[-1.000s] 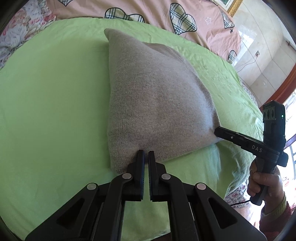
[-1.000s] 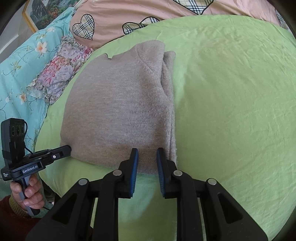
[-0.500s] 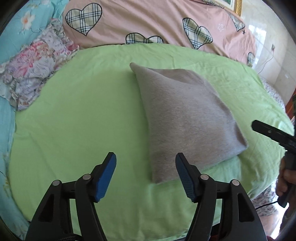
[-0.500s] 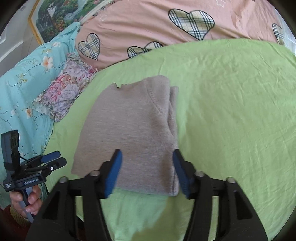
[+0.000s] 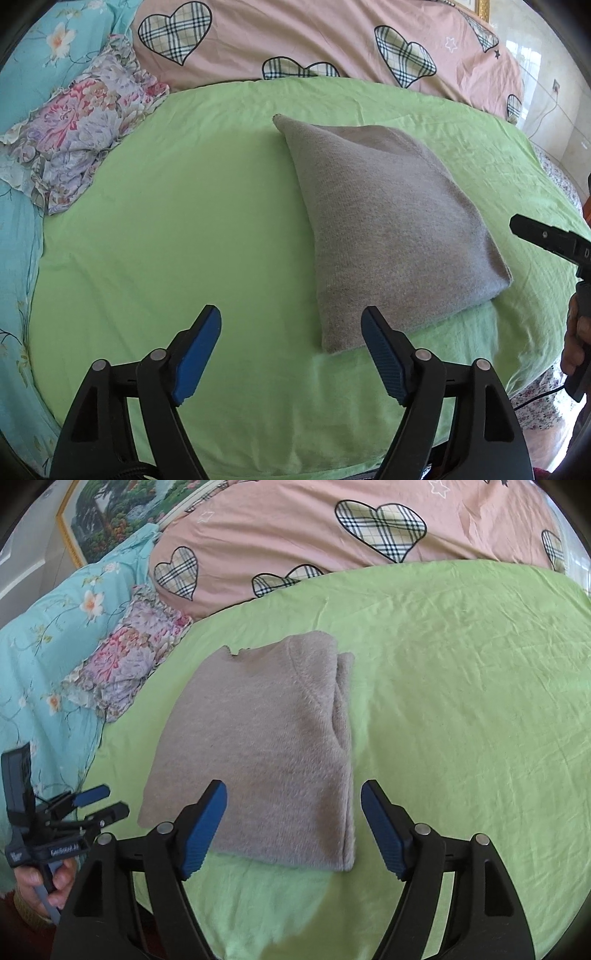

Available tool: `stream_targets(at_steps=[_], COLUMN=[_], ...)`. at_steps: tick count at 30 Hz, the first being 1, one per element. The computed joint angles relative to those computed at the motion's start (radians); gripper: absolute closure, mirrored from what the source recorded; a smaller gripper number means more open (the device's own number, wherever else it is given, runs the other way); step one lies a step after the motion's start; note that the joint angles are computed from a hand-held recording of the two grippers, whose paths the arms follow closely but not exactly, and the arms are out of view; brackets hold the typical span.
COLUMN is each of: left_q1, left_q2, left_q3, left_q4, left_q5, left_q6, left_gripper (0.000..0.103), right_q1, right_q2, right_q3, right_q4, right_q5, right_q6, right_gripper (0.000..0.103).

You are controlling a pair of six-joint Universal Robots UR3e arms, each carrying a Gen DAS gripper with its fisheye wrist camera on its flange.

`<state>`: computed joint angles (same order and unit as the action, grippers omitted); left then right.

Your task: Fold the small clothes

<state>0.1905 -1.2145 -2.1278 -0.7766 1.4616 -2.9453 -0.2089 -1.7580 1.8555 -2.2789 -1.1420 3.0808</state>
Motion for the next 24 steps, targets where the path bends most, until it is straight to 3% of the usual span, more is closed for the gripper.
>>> stream_targets(at_steps=[11,24], left_q1=[-0.104,-0.135], left_q2=[-0.082,-0.153], left_q3=[0.033,0.080], left_q4=[0.089,0.121], left_q5=[0.157,0.190], left_q6=[-0.028,-0.023], left_gripper=[0.019,0.017], right_q1=[0.024,0.033], right_q2=[0.034,0.132], right_q3=[-0.022,-0.078], right_q4=[-0.006,-0.042], right_q5=[-0.013,0.014], right_q6=[-0.004,0.004], right_gripper=[0.022,0.022])
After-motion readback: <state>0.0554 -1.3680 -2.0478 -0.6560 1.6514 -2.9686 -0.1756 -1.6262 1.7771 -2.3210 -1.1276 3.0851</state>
